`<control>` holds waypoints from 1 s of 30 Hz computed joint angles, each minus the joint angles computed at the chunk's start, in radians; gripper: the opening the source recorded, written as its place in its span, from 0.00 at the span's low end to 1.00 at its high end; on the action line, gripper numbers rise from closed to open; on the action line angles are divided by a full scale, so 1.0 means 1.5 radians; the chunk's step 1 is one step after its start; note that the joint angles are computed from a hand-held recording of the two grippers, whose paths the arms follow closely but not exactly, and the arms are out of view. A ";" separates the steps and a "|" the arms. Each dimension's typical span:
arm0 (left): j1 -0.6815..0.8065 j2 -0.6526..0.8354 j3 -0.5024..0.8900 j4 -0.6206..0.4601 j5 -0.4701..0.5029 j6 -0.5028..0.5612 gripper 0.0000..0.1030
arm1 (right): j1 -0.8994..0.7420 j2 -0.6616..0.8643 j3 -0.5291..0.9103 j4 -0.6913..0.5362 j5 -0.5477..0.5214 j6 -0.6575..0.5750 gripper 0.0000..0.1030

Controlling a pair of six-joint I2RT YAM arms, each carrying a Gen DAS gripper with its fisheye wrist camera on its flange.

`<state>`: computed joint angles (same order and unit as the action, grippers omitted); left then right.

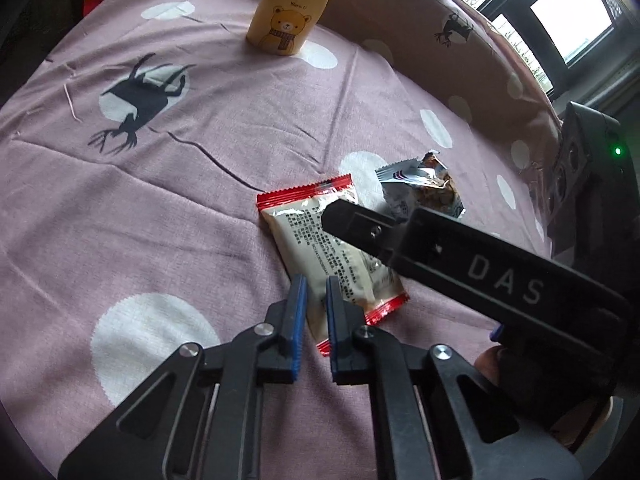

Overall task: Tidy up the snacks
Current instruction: 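Close the right gripper on the red-edged rice-cracker pack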

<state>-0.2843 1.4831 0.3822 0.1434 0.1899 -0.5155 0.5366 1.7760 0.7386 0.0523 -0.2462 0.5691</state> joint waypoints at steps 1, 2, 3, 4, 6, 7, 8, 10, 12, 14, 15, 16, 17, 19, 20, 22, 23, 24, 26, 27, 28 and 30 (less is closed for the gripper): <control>-0.007 -0.003 0.001 -0.004 -0.008 0.000 0.06 | -0.003 -0.004 -0.007 0.004 -0.011 0.004 0.54; -0.006 -0.012 -0.004 -0.001 0.002 0.005 0.06 | -0.008 -0.007 -0.014 0.011 -0.034 0.008 0.53; -0.002 -0.021 -0.008 0.002 0.039 0.012 0.06 | -0.013 -0.005 -0.019 0.026 -0.066 0.015 0.49; -0.001 -0.031 -0.011 0.002 0.063 0.015 0.06 | -0.021 -0.008 -0.033 0.052 -0.117 0.028 0.48; -0.027 -0.077 -0.018 -0.010 0.048 0.018 0.06 | -0.013 -0.027 -0.050 0.062 -0.128 0.037 0.48; -0.037 -0.090 -0.021 -0.015 0.032 0.019 0.06 | 0.002 -0.046 -0.060 0.059 -0.098 0.036 0.48; -0.049 -0.101 -0.019 -0.031 0.012 0.026 0.06 | 0.013 -0.059 -0.066 0.052 -0.075 0.036 0.48; -0.045 -0.104 -0.012 -0.062 0.005 0.036 0.07 | 0.023 -0.076 -0.074 0.033 -0.041 0.048 0.48; -0.011 -0.119 -0.012 -0.107 -0.011 0.054 0.08 | 0.017 -0.090 -0.084 0.034 -0.030 0.054 0.48; 0.029 -0.130 -0.016 -0.140 -0.037 0.073 0.10 | 0.005 -0.099 -0.096 0.051 -0.039 0.062 0.48; 0.056 -0.125 -0.017 -0.144 -0.041 0.085 0.12 | -0.002 -0.097 -0.099 0.063 -0.050 0.066 0.48; 0.086 -0.112 -0.017 -0.140 -0.031 0.094 0.15 | -0.008 -0.088 -0.098 0.075 -0.064 0.071 0.48; 0.099 -0.099 -0.017 -0.137 -0.026 0.096 0.18 | -0.009 -0.076 -0.092 0.080 -0.074 0.073 0.48; 0.134 -0.056 -0.011 -0.123 -0.002 0.100 0.30 | 0.001 -0.041 -0.068 0.073 -0.064 0.076 0.48; 0.143 -0.049 -0.009 -0.119 0.010 0.106 0.31 | 0.010 -0.019 -0.050 0.061 -0.047 0.077 0.48; 0.142 -0.029 -0.013 -0.078 0.024 0.105 0.34 | 0.022 0.017 -0.028 0.060 -0.031 0.083 0.48; 0.134 -0.031 -0.014 -0.073 0.022 0.099 0.34 | 0.025 0.019 -0.032 0.078 -0.026 0.083 0.48; 0.122 -0.021 -0.012 -0.061 0.023 0.100 0.31 | 0.027 0.023 -0.036 0.097 -0.033 0.081 0.48; 0.105 -0.018 -0.014 -0.046 0.042 0.102 0.17 | 0.027 0.028 -0.040 0.109 -0.052 0.089 0.48; 0.089 -0.024 -0.013 -0.047 0.020 0.093 0.16 | 0.034 0.024 -0.046 0.113 -0.036 0.091 0.46; 0.075 -0.037 -0.016 -0.053 0.002 0.084 0.15 | 0.038 0.016 -0.048 0.107 -0.025 0.090 0.43; 0.046 -0.065 -0.018 -0.066 -0.028 0.071 0.09 | 0.043 -0.004 -0.052 0.085 -0.014 0.092 0.39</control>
